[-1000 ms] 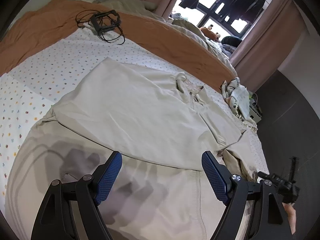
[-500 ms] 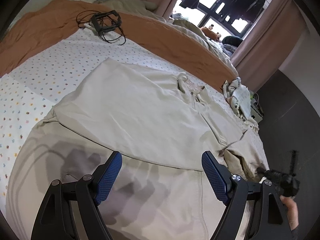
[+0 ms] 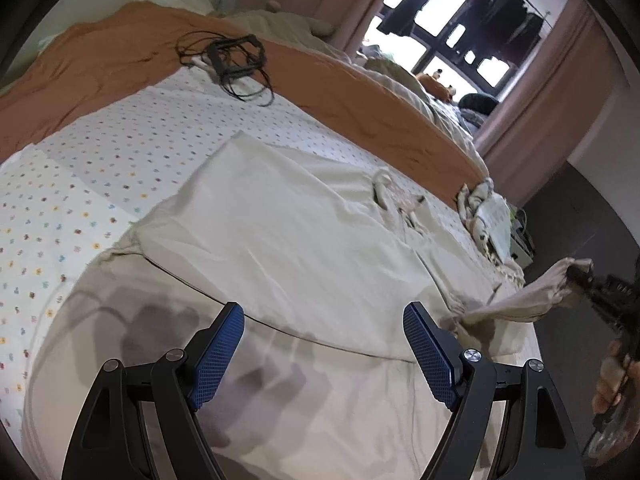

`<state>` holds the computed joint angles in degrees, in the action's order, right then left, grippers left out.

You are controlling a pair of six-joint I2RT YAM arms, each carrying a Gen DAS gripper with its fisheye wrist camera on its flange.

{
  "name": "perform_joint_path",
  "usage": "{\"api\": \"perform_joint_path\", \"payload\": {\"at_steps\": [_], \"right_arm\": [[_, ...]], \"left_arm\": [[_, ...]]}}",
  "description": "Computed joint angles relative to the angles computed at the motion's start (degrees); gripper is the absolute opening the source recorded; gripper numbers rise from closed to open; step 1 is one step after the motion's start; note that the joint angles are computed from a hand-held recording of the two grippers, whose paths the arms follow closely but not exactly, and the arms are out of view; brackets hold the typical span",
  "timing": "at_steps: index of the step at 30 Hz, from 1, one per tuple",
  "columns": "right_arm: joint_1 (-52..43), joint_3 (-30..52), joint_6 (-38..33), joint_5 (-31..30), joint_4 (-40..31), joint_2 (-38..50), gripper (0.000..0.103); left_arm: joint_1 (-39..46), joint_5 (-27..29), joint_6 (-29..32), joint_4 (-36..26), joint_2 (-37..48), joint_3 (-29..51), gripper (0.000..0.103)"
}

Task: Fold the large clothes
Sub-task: 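Fold the held sleeve cuff across the coat body with the right tool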

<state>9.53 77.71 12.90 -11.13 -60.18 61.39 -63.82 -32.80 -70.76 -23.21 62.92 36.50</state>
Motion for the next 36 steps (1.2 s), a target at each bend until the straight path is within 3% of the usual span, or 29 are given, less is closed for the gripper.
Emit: {"api": "perform_joint_path", "payload": {"at_steps": [8,16,19,23,24,36], "right_arm": [[19.7,3.7,8.8,9.3,5.9,7.9,0.010],[27.5,-3.6,15.7,9.2,19.9,16.8,0.010],[28.5,-4.7,16.0,7.5,21.8,19.3,0.014],[28.5,-6.7,15.7,4.7,22.6,18.4,0.051],[28.5,-7.6,14.9,5.9,22.3,17.1,0.054],[15.0,-15.9,9.3,1.9,12.6,3.5,0.054]], "left_arm": [[2.1,-0.6,-2.7,-2.1,-4.5,-2.9,0.083],[4.6,0.8,-2.9,-1.7,-4.4,-4.6,0.083],[5.6,1.3,-2.9,-1.7,-4.3,-5.2,0.083],[6.2,1.6,-3.3,-1.8,-4.3,-5.7,0.083],[6.2,1.6,-3.4,-1.8,-4.2,-5.7,0.083],[3.2,1.6,-0.1,-1.8,-1.2,-2.3,0.083]]}}
